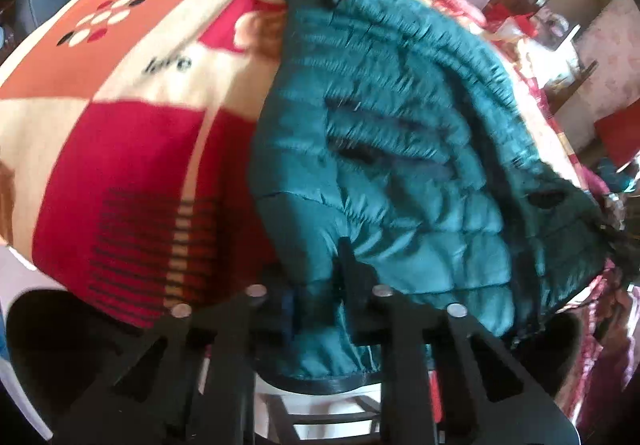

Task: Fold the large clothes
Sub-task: 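Fold the held hem over onto the collar with both grippers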

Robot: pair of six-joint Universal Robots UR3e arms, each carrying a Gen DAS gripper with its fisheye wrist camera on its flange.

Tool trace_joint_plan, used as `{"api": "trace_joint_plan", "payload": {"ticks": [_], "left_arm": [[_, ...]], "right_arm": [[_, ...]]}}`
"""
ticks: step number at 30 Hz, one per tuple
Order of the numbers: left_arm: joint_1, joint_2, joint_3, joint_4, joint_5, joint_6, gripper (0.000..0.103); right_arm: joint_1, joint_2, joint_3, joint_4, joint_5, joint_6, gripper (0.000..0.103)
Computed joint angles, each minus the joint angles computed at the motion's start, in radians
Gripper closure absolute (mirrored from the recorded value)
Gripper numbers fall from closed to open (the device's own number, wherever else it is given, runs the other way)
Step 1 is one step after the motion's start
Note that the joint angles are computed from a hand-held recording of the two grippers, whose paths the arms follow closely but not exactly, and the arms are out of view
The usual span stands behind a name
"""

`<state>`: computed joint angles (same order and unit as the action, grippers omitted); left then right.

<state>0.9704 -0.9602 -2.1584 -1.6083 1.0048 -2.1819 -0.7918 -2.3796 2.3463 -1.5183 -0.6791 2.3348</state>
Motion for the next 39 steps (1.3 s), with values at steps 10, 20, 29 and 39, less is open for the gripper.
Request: {"api": "trace_joint_plan", "payload": {"ticks": [10, 20, 29, 39], "left_arm": [[-0.034, -0.093, 0.241, -0.021, -0.191, -0.071, 0.089], [-0.326, -0.536, 0.554, 0.539, -0.177, -0.664, 0.089], [-0.563, -1.103, 1.156, 0.653, 0.068, -1.009, 0.089], [-0.638, -1.746, 2.059, 0.302, 0.183, -1.128, 0.086]], "right_arm": [[0.149, 0.191, -0.139, -0.380, 0.053, 0.312, 0.079], [0.314, 0.606, -0.419, -0.939, -0.064, 0.775, 0.079], [0.490, 1.131, -0.993, -1.033, -0.295, 1.043, 0.079], [0.588, 1.771, -1.833, -0.767, -0.507, 1.161, 0.080]]}}
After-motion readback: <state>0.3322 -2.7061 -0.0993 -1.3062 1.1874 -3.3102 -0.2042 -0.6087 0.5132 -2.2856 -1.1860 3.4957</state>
